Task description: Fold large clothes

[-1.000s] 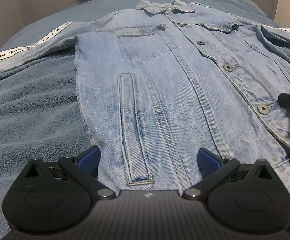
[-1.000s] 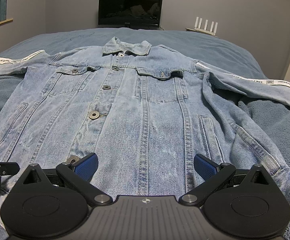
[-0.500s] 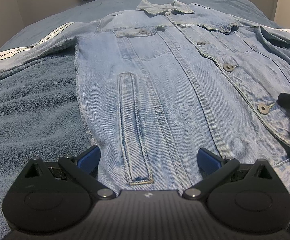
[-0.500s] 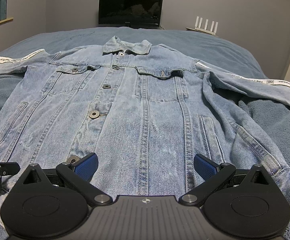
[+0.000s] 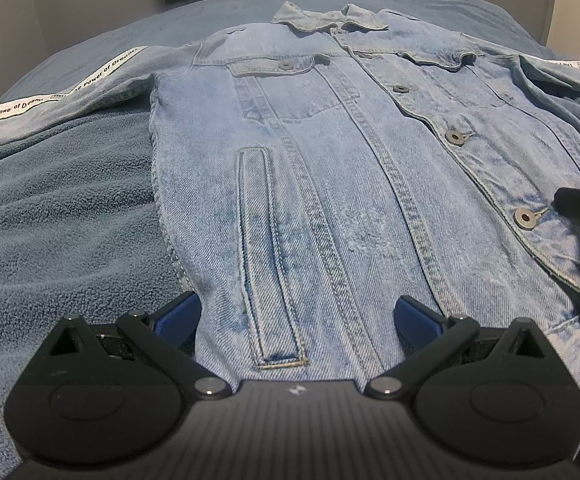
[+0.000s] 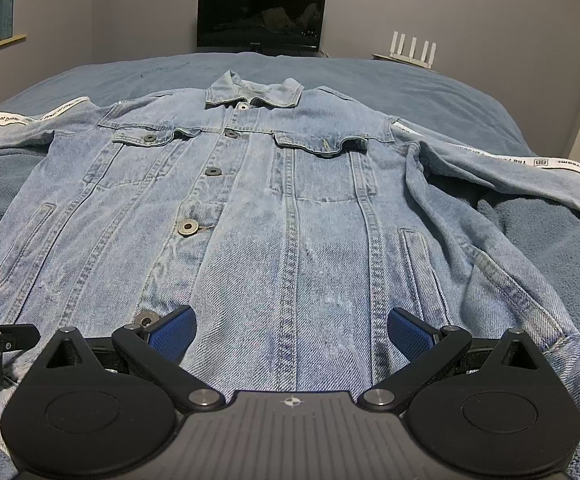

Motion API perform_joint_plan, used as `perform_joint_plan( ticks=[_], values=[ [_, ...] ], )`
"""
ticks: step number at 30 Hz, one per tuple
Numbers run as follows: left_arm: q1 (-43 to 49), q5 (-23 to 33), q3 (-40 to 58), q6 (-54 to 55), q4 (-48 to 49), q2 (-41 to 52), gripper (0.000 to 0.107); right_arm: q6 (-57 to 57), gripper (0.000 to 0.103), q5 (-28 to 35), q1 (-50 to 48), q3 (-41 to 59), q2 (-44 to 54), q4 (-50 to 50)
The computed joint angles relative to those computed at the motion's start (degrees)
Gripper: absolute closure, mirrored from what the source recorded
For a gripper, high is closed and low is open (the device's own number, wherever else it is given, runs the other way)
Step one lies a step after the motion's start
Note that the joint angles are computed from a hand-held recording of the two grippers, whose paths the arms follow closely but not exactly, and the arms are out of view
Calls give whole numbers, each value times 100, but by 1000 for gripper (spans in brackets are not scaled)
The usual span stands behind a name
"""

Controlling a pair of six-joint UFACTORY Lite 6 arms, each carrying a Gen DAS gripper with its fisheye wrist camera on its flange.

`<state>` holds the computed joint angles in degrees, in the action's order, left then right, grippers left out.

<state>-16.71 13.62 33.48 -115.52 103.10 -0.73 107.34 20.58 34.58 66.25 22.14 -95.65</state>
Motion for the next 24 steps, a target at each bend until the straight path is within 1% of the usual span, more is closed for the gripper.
perform_joint_plan(
  ticks=[5, 9, 12, 13, 24],
  values=[
    [4, 26, -61, -416, 416, -8, 4, 98, 0, 7, 14, -22, 14, -75],
    [-7, 49, -80, -562, 557, -2, 4, 10, 0, 4, 14, -16, -4, 4],
    [2, 48, -75, -581, 588, 5, 4, 28, 0, -1, 1, -42, -18, -27],
    [2, 48, -75, -581, 588, 5, 4, 249, 0, 5, 1, -55, 54, -233],
    [-93, 187, -139, -445, 478, -145, 4, 127, 0, -1, 8, -55, 20, -106]
  ],
)
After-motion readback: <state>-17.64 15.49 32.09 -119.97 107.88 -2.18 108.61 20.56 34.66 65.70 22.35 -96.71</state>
